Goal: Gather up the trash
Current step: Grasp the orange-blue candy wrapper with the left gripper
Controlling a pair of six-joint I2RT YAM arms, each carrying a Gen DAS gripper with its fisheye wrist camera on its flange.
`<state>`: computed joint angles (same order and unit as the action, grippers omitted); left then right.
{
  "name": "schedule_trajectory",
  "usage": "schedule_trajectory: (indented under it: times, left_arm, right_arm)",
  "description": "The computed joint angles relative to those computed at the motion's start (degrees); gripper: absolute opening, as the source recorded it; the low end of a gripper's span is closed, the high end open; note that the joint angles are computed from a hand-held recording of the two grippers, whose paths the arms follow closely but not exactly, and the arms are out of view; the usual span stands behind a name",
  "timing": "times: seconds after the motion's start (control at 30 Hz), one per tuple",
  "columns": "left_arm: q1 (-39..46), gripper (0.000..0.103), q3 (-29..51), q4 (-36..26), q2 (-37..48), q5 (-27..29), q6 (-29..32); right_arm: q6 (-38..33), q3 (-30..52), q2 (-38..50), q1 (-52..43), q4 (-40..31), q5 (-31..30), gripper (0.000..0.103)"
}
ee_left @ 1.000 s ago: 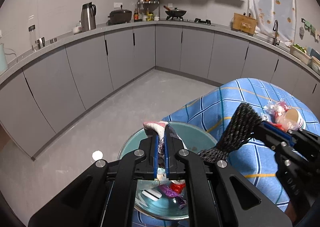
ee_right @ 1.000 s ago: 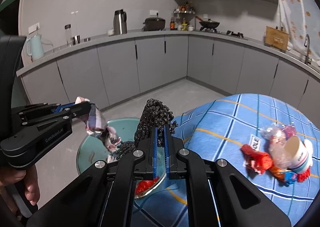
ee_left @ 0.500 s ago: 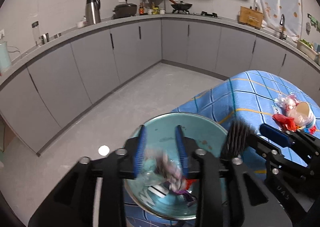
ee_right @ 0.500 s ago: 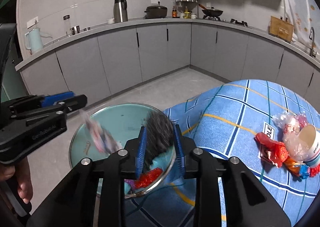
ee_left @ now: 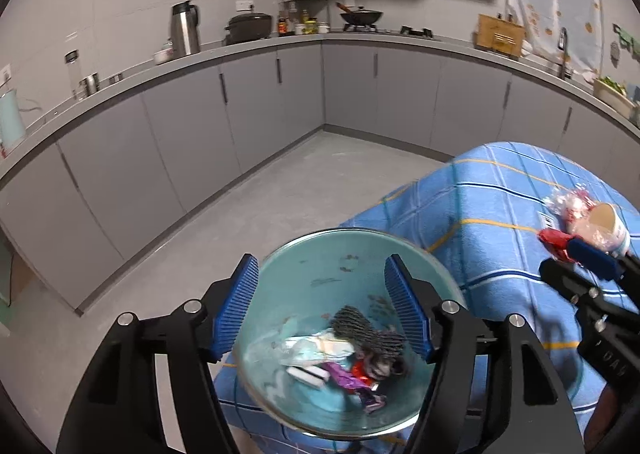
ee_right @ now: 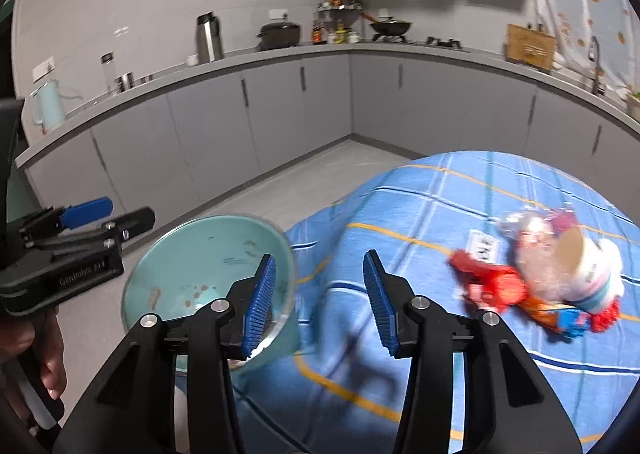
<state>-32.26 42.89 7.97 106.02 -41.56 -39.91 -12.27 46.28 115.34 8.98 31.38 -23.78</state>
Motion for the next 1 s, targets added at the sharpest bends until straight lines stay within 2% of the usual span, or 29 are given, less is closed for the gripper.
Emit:
schedule_trajectory:
  times: [0.17,0.3,0.37,0.73,1.0]
  left_arm:
    - [-2.97,0.071,6.72,-1.88,4.08,0.09,1.77]
    - [-5.50,0.072,13.78,-3.52,8.76,0.64,3.56]
    - [-6.34,0.073,17.25,-4.40,11.02,1.23,4.54]
    - [-9.46,0.077,45.31,-12.17,28.69,6.86,13.13]
    - [-10.00,0.077,65.11,-20.79,41.09,10.98,15.25]
  right_arm:
    - [-0.38,-1.03,-1.66,-6.58,0.49,-1.95,0.054]
    - [-0.72,-0.69,-1.94,-13.67,-0.28,-3.59,0.056]
    - [-1.09,-0.43,-1.56,-16.87,0.03,-3.91,0.061]
    - [-0.31,5.59,5.16,-31.01,-1.46,-5.37,0.067]
    - [0.90,8.35,7.09,-33.38,-2.38,-5.81,0.070]
